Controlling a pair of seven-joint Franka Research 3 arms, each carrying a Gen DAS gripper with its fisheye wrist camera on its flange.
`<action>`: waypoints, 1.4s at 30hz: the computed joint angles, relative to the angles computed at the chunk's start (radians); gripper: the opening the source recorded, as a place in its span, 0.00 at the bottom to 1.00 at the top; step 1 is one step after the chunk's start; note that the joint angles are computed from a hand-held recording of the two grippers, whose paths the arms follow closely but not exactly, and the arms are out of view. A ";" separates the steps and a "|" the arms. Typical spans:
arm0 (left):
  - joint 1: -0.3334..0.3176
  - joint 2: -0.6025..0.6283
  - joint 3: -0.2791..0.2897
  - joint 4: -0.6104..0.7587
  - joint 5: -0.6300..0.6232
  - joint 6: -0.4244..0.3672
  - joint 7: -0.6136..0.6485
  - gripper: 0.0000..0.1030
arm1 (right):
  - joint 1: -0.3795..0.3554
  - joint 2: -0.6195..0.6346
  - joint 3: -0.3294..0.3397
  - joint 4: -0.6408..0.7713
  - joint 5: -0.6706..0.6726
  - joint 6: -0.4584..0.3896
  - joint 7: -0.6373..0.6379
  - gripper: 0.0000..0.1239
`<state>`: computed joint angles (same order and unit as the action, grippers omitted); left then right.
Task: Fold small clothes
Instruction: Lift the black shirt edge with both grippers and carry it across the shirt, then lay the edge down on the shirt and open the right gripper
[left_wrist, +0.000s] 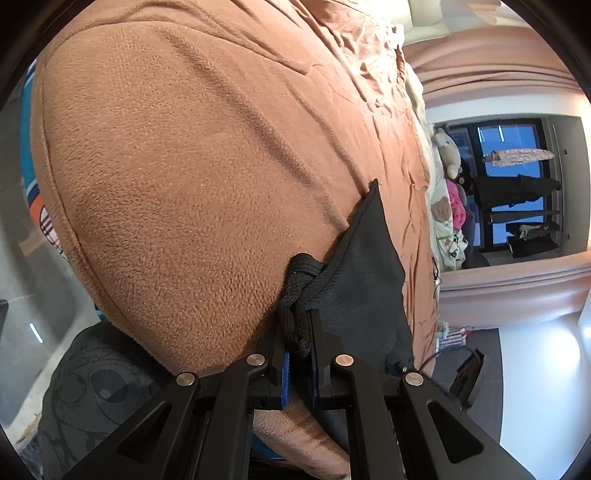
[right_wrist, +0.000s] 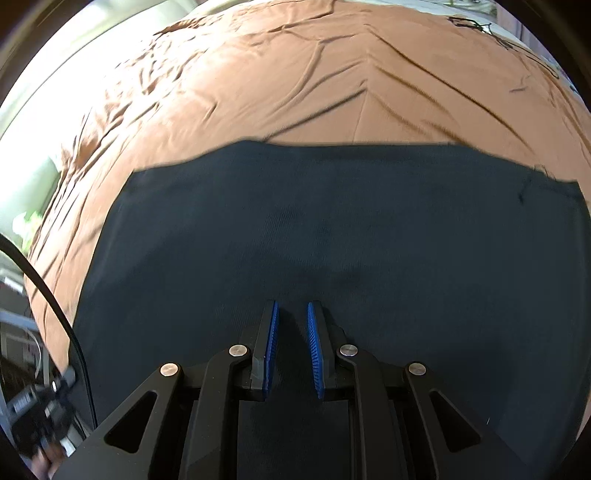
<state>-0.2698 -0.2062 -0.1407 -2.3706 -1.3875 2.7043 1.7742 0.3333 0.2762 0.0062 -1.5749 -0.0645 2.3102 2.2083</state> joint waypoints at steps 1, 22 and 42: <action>0.000 0.000 0.001 0.000 -0.006 -0.002 0.008 0.08 | 0.006 -0.008 0.002 -0.010 -0.009 0.002 0.002 0.11; -0.008 -0.037 0.005 0.035 -0.053 -0.034 0.113 0.06 | 0.025 -0.232 0.073 -0.301 0.006 0.121 0.061 0.11; -0.041 -0.029 -0.001 0.172 0.048 -0.071 0.120 0.06 | -0.036 -0.504 0.107 -0.635 0.245 0.286 -0.054 0.11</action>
